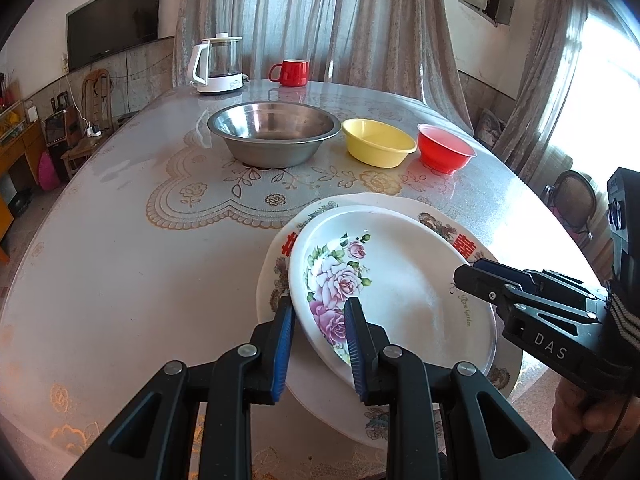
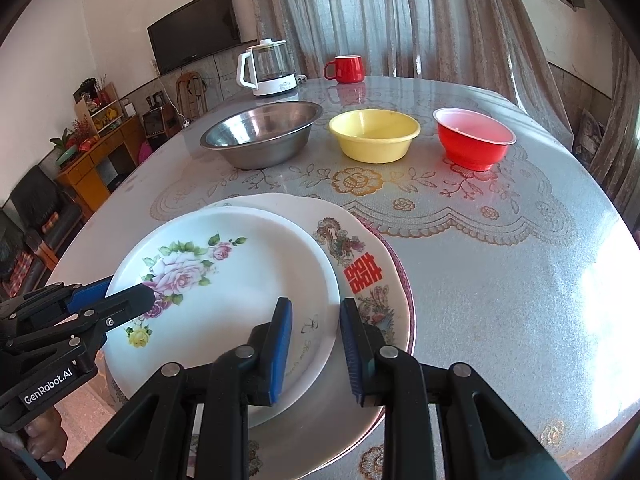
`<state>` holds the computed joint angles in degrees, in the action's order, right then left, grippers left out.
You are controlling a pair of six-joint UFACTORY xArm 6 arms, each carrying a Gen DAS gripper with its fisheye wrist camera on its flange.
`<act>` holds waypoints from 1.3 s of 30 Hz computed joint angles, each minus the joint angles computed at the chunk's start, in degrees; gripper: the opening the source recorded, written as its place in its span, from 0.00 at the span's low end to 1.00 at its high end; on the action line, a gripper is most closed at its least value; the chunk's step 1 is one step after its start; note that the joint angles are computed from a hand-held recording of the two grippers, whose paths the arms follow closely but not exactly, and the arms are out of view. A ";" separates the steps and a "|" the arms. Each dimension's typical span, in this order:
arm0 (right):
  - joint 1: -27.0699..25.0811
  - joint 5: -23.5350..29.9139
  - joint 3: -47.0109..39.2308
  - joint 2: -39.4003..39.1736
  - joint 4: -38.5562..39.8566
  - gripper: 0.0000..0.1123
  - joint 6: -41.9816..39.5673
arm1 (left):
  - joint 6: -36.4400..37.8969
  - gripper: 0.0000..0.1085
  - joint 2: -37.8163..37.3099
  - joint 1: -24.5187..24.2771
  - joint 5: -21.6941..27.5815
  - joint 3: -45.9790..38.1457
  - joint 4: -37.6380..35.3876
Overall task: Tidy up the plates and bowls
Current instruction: 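Lower the rose plate onto the plate stack and open the left tool, then move the left tool to the rim of the steel bowl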
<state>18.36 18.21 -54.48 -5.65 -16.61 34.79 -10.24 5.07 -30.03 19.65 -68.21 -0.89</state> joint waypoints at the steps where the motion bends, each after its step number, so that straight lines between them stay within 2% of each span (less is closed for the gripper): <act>1: -0.14 -0.35 0.26 -0.26 -0.21 0.22 0.38 | -1.02 0.24 0.13 -0.02 -0.38 0.01 1.57; 3: -0.48 -0.63 0.46 -0.63 -0.66 0.23 1.23 | -2.67 0.23 0.53 -0.21 -0.52 -0.23 4.60; 6: -1.05 -0.76 0.67 -1.31 -2.30 0.24 2.99 | -2.87 0.24 0.76 -0.50 -0.26 -0.48 4.59; 17: -1.04 -1.13 2.90 -4.66 -2.21 0.24 1.87 | -1.52 0.24 -1.24 0.36 -1.43 1.62 1.72; 21: -0.42 0.71 2.61 -3.77 -0.81 0.23 0.11 | -0.65 0.24 -1.48 0.38 -1.92 2.12 0.69; 24: -0.21 0.05 2.57 -3.20 0.37 0.24 -0.71 | -0.92 0.24 -1.72 0.92 -2.66 2.52 0.77; 31: -0.25 0.40 0.81 -2.58 -1.76 0.24 1.98 | -0.46 0.28 -0.68 2.44 -2.29 1.28 -2.61; 36: 0.17 0.12 -2.14 -0.27 2.08 0.27 -1.29 | -2.99 0.31 -0.07 3.05 -2.07 0.73 -0.74; 39: 0.73 -1.07 -3.50 1.11 7.82 0.27 -5.41 | -4.02 0.31 0.11 3.27 -1.63 0.53 0.16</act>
<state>19.09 17.14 -57.98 -4.54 -8.79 29.38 -14.26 5.18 -26.76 18.02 -67.67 -0.72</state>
